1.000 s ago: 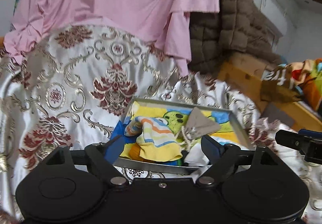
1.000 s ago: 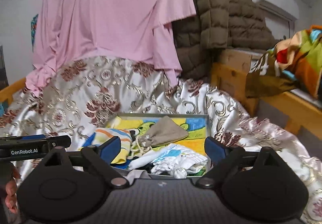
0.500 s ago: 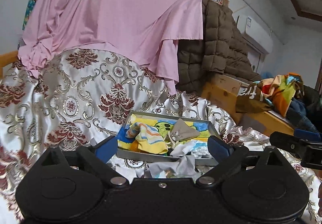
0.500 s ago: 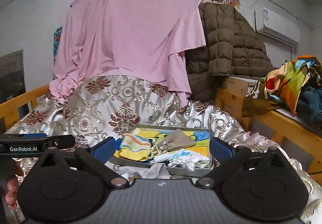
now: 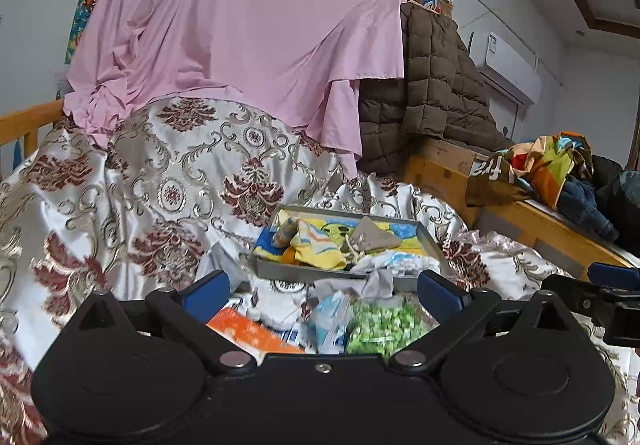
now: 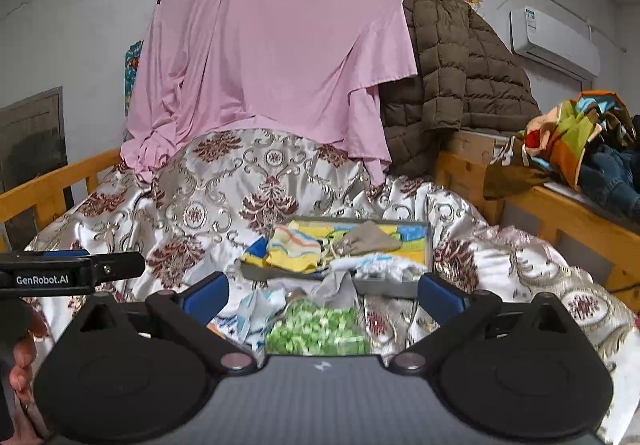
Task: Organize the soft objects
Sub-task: 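Lift both tools away from the tin tray, then move the left tool to the white foam strip while the right tool reaches the blue-and-white packet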
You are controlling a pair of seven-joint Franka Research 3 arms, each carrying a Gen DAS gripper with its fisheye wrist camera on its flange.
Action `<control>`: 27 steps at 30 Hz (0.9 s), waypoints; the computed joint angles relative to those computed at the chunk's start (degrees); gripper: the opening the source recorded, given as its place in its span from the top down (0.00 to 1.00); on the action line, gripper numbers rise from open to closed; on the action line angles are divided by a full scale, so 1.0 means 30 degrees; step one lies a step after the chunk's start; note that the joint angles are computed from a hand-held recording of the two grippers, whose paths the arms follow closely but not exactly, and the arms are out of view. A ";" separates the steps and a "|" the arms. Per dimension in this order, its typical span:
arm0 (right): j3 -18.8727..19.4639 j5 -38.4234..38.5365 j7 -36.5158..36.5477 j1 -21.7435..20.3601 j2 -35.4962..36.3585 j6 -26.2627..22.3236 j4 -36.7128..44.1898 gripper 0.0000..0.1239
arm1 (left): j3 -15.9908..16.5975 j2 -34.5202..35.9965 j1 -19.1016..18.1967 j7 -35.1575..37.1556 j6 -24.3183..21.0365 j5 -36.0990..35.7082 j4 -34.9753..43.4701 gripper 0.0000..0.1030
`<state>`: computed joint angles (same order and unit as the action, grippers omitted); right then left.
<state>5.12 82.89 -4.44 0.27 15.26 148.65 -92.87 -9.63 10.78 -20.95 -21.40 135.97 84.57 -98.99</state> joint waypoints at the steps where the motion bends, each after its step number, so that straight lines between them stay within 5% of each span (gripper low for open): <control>1: 0.0003 0.0122 -0.0167 -0.0049 -0.0193 -0.0021 -0.0329 0.17 | -0.0036 -0.0135 -0.0044 -0.0080 -0.0057 -0.0029 -0.0234 0.02; 27: -0.0851 -0.0194 0.0780 0.0082 -0.0930 0.0137 -0.3432 0.17 | -0.0794 -0.0577 -0.0416 0.0734 -0.0846 -0.2735 -0.2521 0.01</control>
